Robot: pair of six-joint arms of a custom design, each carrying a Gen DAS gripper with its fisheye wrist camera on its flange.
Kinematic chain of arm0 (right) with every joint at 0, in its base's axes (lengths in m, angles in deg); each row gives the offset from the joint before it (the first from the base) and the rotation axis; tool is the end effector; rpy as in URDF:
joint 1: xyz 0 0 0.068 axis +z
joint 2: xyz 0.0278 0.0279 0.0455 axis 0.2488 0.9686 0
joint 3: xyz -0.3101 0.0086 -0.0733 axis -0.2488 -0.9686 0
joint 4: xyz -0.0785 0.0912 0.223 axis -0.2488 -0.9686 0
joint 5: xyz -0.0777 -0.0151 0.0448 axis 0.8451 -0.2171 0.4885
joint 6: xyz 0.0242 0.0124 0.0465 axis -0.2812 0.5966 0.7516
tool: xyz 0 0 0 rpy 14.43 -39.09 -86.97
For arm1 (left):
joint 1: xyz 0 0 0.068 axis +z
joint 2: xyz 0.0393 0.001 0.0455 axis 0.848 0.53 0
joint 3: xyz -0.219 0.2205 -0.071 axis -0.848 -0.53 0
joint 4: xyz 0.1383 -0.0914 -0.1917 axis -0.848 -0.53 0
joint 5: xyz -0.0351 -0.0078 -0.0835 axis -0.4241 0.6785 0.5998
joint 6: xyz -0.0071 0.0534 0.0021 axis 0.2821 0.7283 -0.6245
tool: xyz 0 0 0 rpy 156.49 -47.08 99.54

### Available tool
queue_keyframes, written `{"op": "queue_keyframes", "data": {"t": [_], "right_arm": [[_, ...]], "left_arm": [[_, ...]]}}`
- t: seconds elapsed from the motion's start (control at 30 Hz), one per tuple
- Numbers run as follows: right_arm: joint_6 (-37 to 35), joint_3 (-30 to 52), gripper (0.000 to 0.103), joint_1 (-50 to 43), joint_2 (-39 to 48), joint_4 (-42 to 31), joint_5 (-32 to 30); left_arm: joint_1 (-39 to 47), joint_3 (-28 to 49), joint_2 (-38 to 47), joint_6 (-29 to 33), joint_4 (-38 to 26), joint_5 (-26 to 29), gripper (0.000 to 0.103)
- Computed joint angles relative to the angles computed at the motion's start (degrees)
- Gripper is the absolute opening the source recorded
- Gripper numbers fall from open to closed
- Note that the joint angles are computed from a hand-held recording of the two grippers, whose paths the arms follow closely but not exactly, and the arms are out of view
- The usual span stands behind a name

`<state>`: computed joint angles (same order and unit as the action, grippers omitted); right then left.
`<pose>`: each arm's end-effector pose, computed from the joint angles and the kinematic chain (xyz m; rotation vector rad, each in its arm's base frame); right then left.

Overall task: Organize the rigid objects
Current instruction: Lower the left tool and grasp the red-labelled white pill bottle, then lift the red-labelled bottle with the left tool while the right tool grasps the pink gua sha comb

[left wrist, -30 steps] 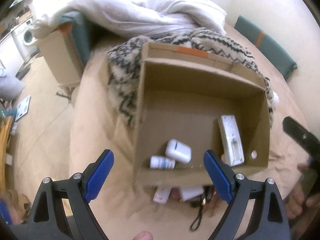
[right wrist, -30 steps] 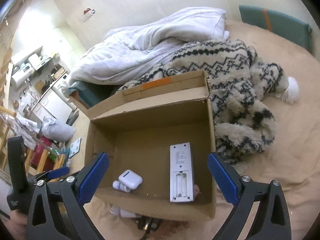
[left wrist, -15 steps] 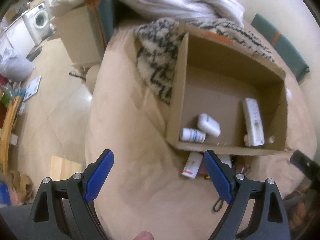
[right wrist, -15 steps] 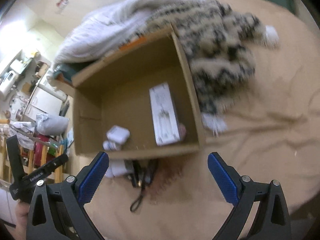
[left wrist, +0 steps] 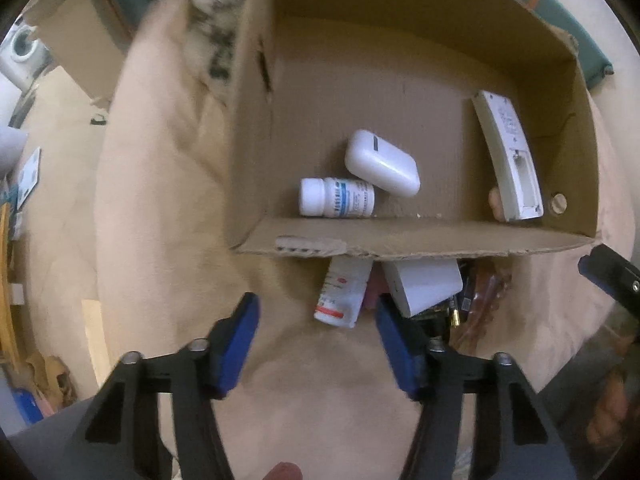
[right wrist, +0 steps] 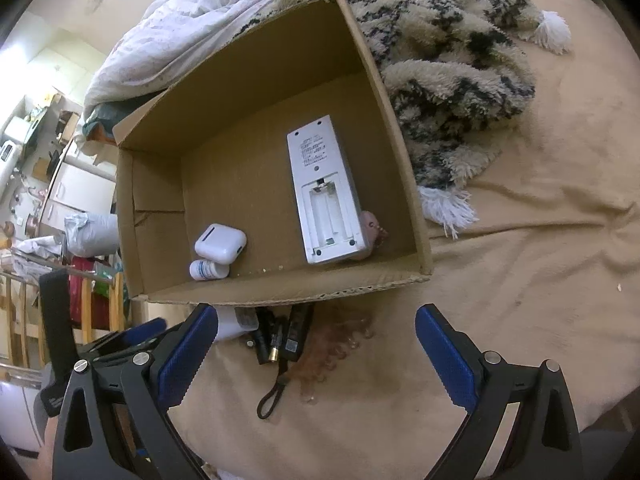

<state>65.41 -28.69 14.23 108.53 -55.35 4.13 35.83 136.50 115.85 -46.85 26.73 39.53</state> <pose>0.3010 0.0148 0.2256 0.0581 2.8012 0.6772 0.2933 -0.1201 0.1832 -0.1333 2.9749 -0.1346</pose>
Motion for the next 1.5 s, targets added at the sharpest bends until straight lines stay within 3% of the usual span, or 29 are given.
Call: {"op": "queue_keyframes", "data": {"t": [0.27, 0.37, 0.47, 0.57, 0.77, 1.13, 1.5], "right_arm": [[-1.26, 0.99, 0.103, 0.24, 3.37, -2.38, 1.99], [-4.43, 1.87, 0.103, 4.16, 6.67, -4.50, 9.27], [-7.89, 2.35, 0.103, 8.53, 10.03, -5.94, 12.52], [-12.36, 1.48, 0.103, 13.96, 10.33, -5.25, 18.09], [-18.75, 1.03, 0.103, 19.18, 11.35, -4.37, 23.26], [-25.32, 2.29, 0.103, 21.92, 16.39, 1.07, 22.01], [-23.57, 1.48, 0.103, 21.44, 13.54, -0.35, 21.78]], "left_arm": [[0.35, 2.44, 6.37, 0.48, 0.97, 1.62, 0.044], [-0.04, 2.47, 7.72, 0.54, 1.67, 0.89, 0.035], [-0.51, 2.74, 8.63, 1.54, 1.73, -0.15, 0.025], [-0.92, 2.40, 8.79, 1.23, 1.96, -1.30, 0.024], [-0.56, -0.12, 6.34, -1.35, 0.30, -3.19, 0.024], [0.52, 0.98, 9.34, -0.19, 0.94, -3.19, 0.024], [-2.26, 1.64, 9.64, -2.10, 0.71, -3.97, 0.024]]}}
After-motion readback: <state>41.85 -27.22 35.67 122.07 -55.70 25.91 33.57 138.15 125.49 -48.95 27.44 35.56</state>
